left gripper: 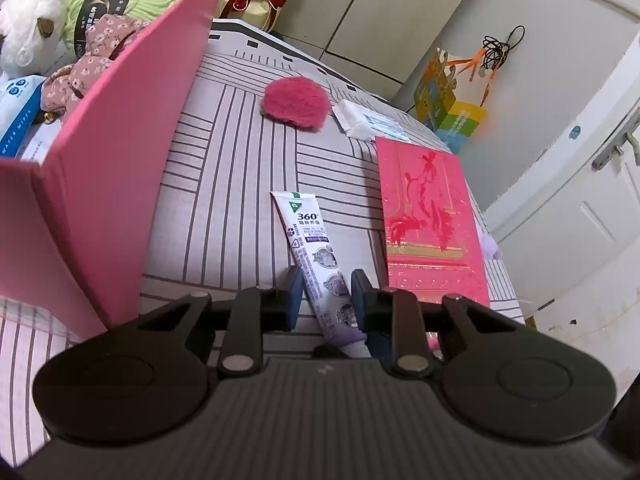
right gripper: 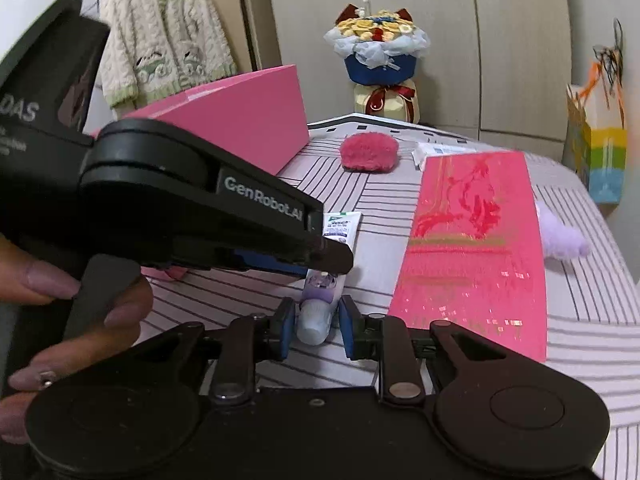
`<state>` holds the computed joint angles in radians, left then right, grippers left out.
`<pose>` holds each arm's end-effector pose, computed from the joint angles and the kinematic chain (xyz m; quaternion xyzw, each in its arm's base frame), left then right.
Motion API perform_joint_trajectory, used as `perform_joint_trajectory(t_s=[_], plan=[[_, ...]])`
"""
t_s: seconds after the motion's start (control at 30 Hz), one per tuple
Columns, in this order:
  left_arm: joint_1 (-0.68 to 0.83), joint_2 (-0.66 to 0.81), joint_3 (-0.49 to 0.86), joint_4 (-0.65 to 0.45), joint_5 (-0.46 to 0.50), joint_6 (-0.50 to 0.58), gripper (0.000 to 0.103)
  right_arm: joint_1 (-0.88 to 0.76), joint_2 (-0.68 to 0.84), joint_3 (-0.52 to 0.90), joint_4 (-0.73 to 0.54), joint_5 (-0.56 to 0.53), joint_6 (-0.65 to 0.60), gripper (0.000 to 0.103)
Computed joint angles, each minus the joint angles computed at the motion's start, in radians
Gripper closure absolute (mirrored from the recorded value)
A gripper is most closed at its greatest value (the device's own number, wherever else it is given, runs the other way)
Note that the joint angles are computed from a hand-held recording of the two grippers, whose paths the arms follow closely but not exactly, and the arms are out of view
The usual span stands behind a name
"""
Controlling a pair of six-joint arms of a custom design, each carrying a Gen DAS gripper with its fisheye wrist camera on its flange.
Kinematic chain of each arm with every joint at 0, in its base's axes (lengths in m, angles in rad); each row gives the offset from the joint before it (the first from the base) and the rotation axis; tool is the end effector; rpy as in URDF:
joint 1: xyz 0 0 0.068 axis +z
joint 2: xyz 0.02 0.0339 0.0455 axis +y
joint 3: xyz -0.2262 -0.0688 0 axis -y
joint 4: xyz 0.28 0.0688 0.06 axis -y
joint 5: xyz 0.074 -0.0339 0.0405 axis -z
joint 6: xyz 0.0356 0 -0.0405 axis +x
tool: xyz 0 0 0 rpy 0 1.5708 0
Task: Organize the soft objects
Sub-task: 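Lift the toothpaste tube with the left gripper and carry it into the pink box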
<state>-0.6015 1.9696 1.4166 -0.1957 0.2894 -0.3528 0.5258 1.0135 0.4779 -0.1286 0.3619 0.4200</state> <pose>0.3709 -0.2669 0.1523 0.1697 0.8930 -0.2990 0.2905 0.2280 0.1177 0.1480 0.0319 0.8873 0.0522 0.4572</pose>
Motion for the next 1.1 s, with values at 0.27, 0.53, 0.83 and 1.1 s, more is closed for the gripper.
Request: perform_joint_trajectory(t_s=[0.27, 0.53, 0.83, 1.1], plan=[[-0.018, -0.017, -0.010, -0.013, -0.031, 0.024, 0.078, 0.012, -0.008, -0.011, 0.018, 0.040, 0.066, 0.077], [-0.037, -0.076, -0.062, -0.045, -0.040, 0.048, 0.075, 0.036, -0.078, -0.062, 0.024, 0.039, 0.155, 0.077], [-0.042, -0.218, -0.171, -0.068, -0.034, 0.078, 0.076, 0.116, -0.166, -0.041, -0.113, 0.106, 0.184, 0.077], [-0.025, -0.408, -0.315, -0.064, -0.003, 0.060, 0.076, 0.253, -0.228, 0.009, -0.247, 0.231, 0.208, 0.077]])
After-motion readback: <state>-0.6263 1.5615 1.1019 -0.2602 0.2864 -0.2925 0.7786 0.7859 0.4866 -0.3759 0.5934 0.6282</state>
